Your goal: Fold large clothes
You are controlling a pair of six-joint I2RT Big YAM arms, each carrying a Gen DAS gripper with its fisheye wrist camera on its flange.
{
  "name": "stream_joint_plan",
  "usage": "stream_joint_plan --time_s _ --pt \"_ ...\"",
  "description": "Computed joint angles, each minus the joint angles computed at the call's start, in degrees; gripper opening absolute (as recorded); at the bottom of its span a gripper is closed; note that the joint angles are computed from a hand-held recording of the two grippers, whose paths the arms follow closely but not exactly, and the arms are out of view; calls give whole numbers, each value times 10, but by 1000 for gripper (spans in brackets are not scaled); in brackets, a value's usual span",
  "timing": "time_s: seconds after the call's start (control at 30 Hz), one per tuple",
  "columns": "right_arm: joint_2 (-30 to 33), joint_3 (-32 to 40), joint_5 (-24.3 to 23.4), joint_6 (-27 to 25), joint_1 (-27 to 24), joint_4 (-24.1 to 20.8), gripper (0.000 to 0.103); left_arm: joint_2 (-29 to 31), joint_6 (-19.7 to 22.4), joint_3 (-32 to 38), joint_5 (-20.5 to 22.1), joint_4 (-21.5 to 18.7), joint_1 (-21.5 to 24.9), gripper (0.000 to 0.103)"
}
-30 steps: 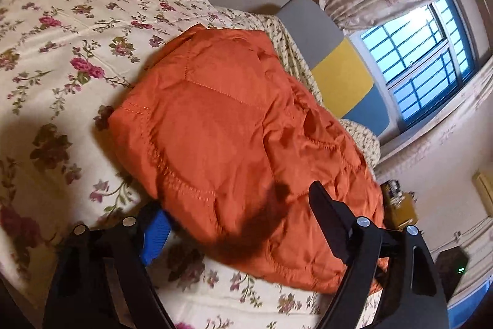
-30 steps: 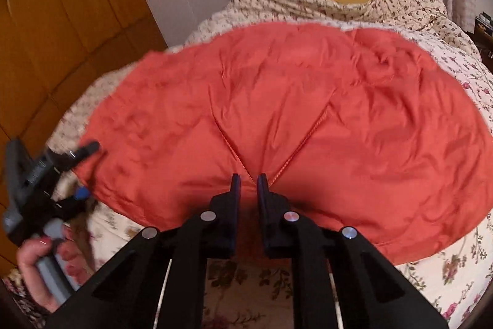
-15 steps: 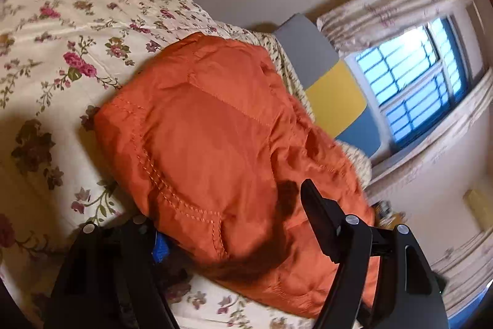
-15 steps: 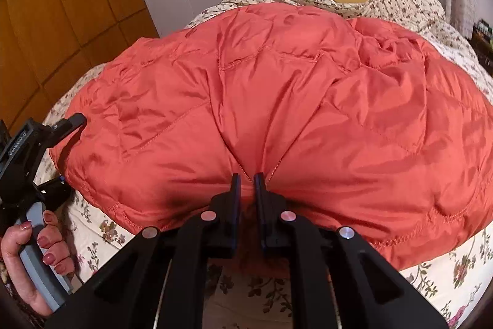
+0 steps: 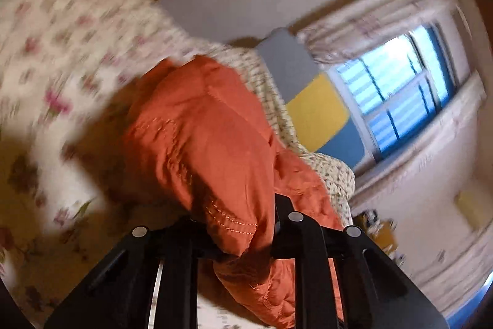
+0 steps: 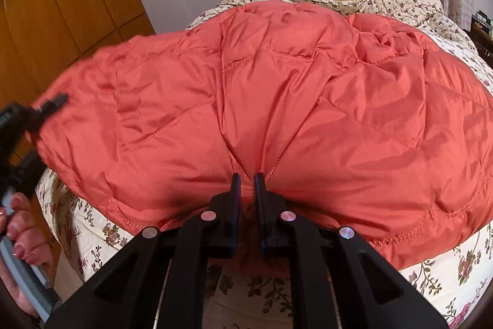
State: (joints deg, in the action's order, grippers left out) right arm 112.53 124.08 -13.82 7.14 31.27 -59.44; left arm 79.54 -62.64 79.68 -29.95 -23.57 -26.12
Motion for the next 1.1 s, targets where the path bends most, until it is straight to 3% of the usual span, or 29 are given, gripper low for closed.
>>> stream_joint_plan --time_s 0.1,0.27,0.37,0.47,0.53,0.57,0.67,0.77,0.87,0.93,1.0,1.1 --pt "2 1 -9 12 -4 2 8 20 87 50 -14 -5 -17 18" --pt "6 2 -25 26 -11 5 8 79 270 167 -23 -25 -58 18" --pt "14 18 -42 26 -15 -9 8 117 351 231 -17 -46 -78 18" --pt "17 31 -95 39 -31 -24 10 149 401 278 -25 -66 -89 18" --pt "-11 -9 -115 69 -46 21 19 169 431 311 -32 -85 -93 18" --pt "-41 -50 -105 84 -55 67 27 170 438 313 -33 -88 -92 18" --pt "-87 -106 -44 97 -74 120 30 177 452 320 -38 -96 -92 18" --pt "-86 -103 32 118 -91 94 28 194 482 344 -48 -108 -98 18" --pt "-43 -57 -20 125 -110 43 25 214 523 372 -56 -118 -107 18" --pt "-42 -58 -43 135 -117 55 26 233 540 402 -56 -133 -115 18" --pt "-62 -87 -70 177 -129 96 28 260 564 442 -54 -154 -120 18" --pt "-96 -127 -40 195 -133 135 31 290 580 484 -42 -173 -121 18"
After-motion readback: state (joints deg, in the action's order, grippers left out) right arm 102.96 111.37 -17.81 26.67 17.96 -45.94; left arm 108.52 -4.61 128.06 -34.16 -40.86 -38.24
